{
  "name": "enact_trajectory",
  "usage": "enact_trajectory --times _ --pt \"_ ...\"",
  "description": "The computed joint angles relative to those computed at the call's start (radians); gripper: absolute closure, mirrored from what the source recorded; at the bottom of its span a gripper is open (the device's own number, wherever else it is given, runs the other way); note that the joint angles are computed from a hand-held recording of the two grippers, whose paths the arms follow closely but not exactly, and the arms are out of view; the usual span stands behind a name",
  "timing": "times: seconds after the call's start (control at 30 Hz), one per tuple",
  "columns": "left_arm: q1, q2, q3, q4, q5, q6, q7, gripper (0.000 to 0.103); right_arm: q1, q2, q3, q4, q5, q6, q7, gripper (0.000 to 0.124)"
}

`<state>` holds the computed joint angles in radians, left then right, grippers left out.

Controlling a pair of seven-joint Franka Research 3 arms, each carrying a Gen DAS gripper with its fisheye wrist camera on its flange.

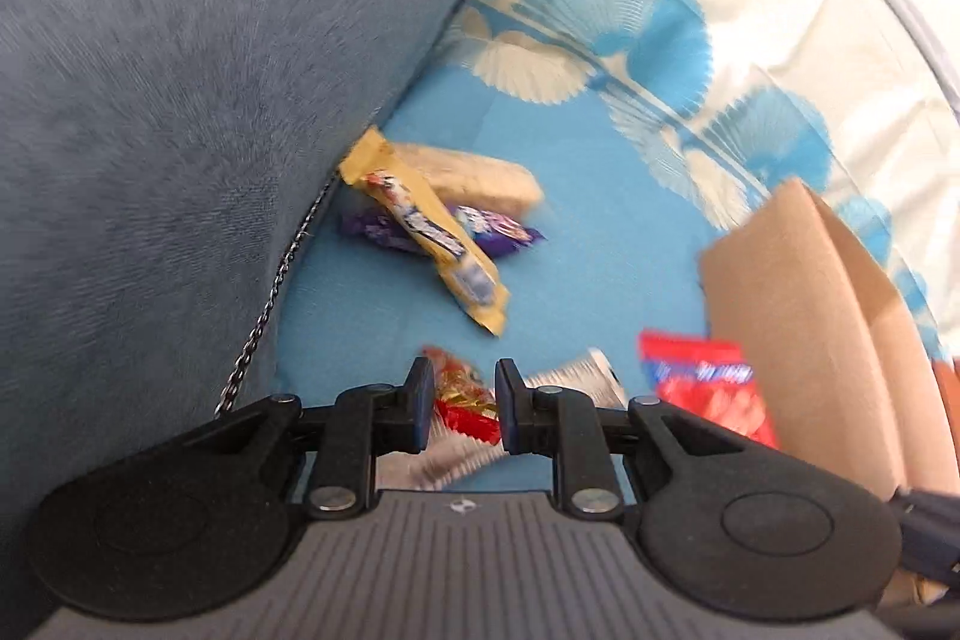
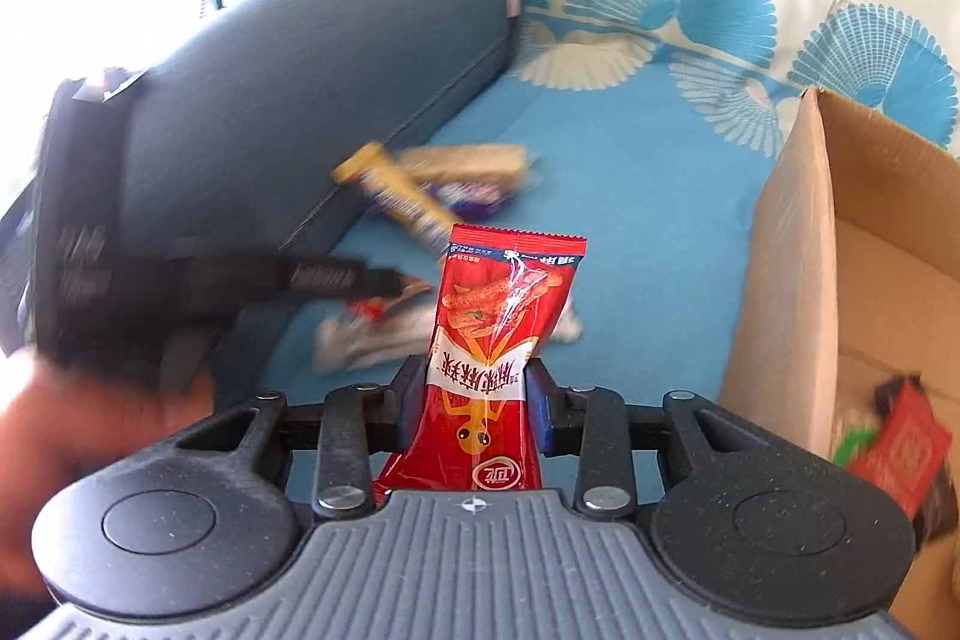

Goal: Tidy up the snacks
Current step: 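Grasp the red spicy-strip packet with right tool while left tool grasps small wrapped cake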

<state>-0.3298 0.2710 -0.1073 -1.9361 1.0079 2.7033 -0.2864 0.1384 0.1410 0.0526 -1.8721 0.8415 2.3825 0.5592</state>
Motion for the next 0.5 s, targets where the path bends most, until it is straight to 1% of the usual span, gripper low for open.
enact_trajectory --times 0.03,0.1,0.13,0.2,0.23,0.27,0.37,0.43,0.5 --pt "0.009 -0.014 -0.012 -0.016 -0.024 0.014 0.045 0.079 -0.006 -0.034 0.000 -0.042 0.019 -0.011 -0.024 0.087" --pt "0.024 -0.041 -0.031 -0.053 -0.076 0.046 0.120 0.086 -0.009 -0.078 -0.007 -0.108 0.054 -0.024 -0.064 0.087" --pt "0.033 -0.051 -0.041 -0.071 -0.111 0.066 0.160 0.086 -0.006 -0.095 -0.011 -0.141 0.069 -0.018 -0.082 0.087" --pt "0.062 -0.066 -0.069 -0.112 -0.229 0.131 0.274 0.086 0.003 -0.101 -0.017 -0.181 0.070 -0.003 -0.086 0.087" --pt "0.068 -0.069 -0.079 -0.122 -0.281 0.144 0.317 0.086 0.009 -0.095 -0.019 -0.189 0.059 0.005 -0.069 0.087" --pt "0.064 -0.071 -0.079 -0.126 -0.309 0.144 0.337 0.086 0.014 -0.085 -0.018 -0.193 0.042 0.016 -0.053 0.087" --pt "0.033 -0.072 -0.062 -0.127 -0.311 0.131 0.327 0.086 0.027 -0.049 -0.017 -0.182 -0.029 0.037 0.048 0.086" --pt "0.025 -0.065 -0.060 -0.118 -0.330 0.107 0.331 0.084 0.029 -0.042 -0.012 -0.184 -0.031 0.062 0.059 0.083" --pt "0.017 -0.054 -0.061 -0.095 -0.359 0.044 0.336 0.074 0.032 -0.046 -0.008 -0.196 -0.039 0.092 0.063 0.079"
